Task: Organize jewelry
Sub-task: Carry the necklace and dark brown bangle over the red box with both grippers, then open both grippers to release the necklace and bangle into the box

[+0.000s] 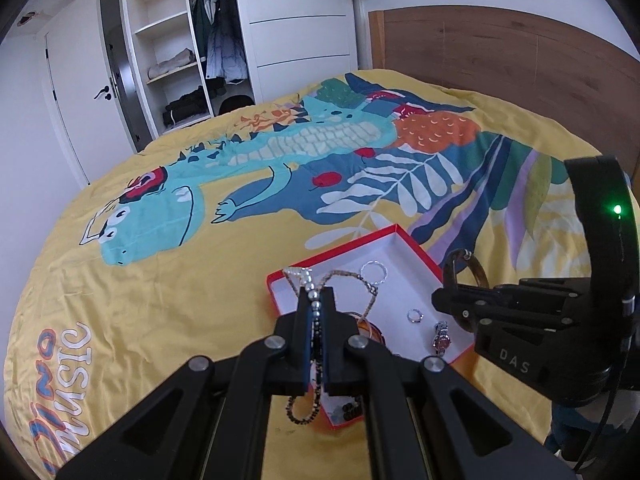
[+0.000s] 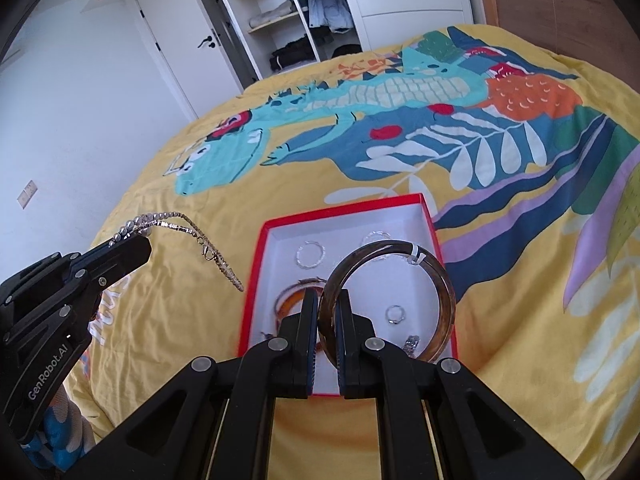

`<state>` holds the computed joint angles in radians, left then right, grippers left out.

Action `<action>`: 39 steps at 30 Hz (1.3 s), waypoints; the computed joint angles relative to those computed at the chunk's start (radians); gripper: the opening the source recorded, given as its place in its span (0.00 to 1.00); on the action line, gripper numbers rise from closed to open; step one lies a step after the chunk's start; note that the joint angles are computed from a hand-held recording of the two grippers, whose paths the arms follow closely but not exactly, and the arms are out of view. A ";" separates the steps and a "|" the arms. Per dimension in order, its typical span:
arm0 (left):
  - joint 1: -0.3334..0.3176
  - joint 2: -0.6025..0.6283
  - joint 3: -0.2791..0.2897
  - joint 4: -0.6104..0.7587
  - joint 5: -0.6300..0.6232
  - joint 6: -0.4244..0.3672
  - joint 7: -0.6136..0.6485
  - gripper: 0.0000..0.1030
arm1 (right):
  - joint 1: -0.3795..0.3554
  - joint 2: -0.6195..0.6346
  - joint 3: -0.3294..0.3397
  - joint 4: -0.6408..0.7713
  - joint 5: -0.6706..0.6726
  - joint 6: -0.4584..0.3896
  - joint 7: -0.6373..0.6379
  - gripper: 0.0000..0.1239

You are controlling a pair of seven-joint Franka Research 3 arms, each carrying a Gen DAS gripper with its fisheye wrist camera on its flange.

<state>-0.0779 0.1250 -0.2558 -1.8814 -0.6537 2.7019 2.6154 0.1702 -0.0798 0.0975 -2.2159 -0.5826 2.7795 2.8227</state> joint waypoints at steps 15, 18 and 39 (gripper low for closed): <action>-0.009 0.226 -0.054 0.169 0.276 0.035 -0.240 0.03 | 0.042 0.139 -0.078 0.044 0.164 0.008 -0.270 0.06; -0.014 0.285 -0.056 0.223 0.351 0.016 -0.315 0.03 | 0.051 0.164 -0.095 0.057 0.182 0.005 -0.306 0.06; -0.011 0.457 -0.062 0.365 0.558 -0.118 -0.511 0.04 | 0.102 0.291 -0.166 0.159 0.353 -0.034 -0.500 0.08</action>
